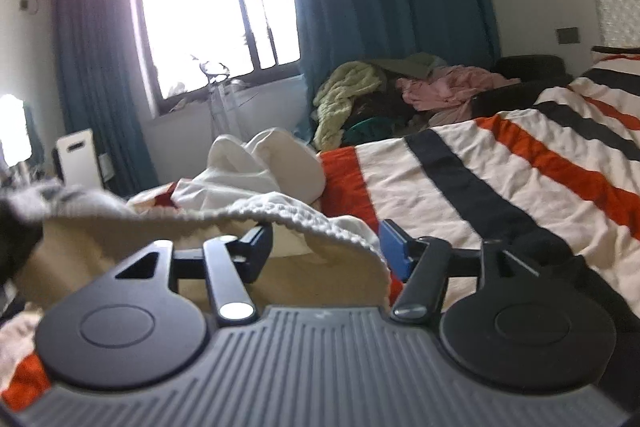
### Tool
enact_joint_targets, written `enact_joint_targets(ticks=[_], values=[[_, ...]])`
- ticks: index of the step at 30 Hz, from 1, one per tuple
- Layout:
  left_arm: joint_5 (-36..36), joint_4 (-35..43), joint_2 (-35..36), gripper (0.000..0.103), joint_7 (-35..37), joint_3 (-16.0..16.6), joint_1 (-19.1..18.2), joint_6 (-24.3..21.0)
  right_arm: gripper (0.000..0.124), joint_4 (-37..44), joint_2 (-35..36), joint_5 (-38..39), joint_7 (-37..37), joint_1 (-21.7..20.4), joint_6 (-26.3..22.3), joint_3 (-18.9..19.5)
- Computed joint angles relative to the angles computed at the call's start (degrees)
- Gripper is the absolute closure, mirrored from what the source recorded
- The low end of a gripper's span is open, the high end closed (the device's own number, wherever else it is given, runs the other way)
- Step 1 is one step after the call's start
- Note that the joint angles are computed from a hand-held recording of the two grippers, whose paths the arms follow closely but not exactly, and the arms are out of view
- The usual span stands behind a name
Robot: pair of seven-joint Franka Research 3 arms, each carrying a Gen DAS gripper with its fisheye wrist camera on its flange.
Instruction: Fold clothes
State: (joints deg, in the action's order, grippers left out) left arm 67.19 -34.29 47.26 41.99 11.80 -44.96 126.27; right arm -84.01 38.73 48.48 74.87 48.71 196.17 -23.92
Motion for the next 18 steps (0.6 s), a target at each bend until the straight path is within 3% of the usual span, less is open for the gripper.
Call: enact_joint_targets(ticks=[3,5,7,12,15,18], values=[[-0.3,-8.1,-6.1,0.097,-6.1,-1.1,0.7,-0.7,0.061,0.0,-0.1,-4.1,-0.9,-1.5,-2.4,2.3],[-1.8,-10.3,-8.9,0.097,-7.7,-2.9,3.4,-0.5,0.061,0.0,-0.3,-7.9,-1.2,-3.2,-3.9,4.9],[-1.1,-17.0,-13.7,0.097,-12.1,-4.0,4.3,-0.1,0.061,0.4,0.2,-11.1,-1.4,-2.7,-6.0,4.3],[-2.1,-21.4,-16.5,0.097,-18.3,-7.9,7.9,-0.2,0.062,0.7,2.4,-16.8,1.3,3.2,-11.2,-3.9],[-1.9,-23.4,-17.7,0.097,-21.6,-9.7,9.1,-0.7,0.06,0.0,2.8,-19.3,3.4,5.1,-11.2,-6.7],[-2.6,-24.8,-18.8,0.097,-24.6,-10.7,10.2,-1.6,0.05,-0.4,5.5,-18.5,12.2,11.2,-15.5,-17.2]])
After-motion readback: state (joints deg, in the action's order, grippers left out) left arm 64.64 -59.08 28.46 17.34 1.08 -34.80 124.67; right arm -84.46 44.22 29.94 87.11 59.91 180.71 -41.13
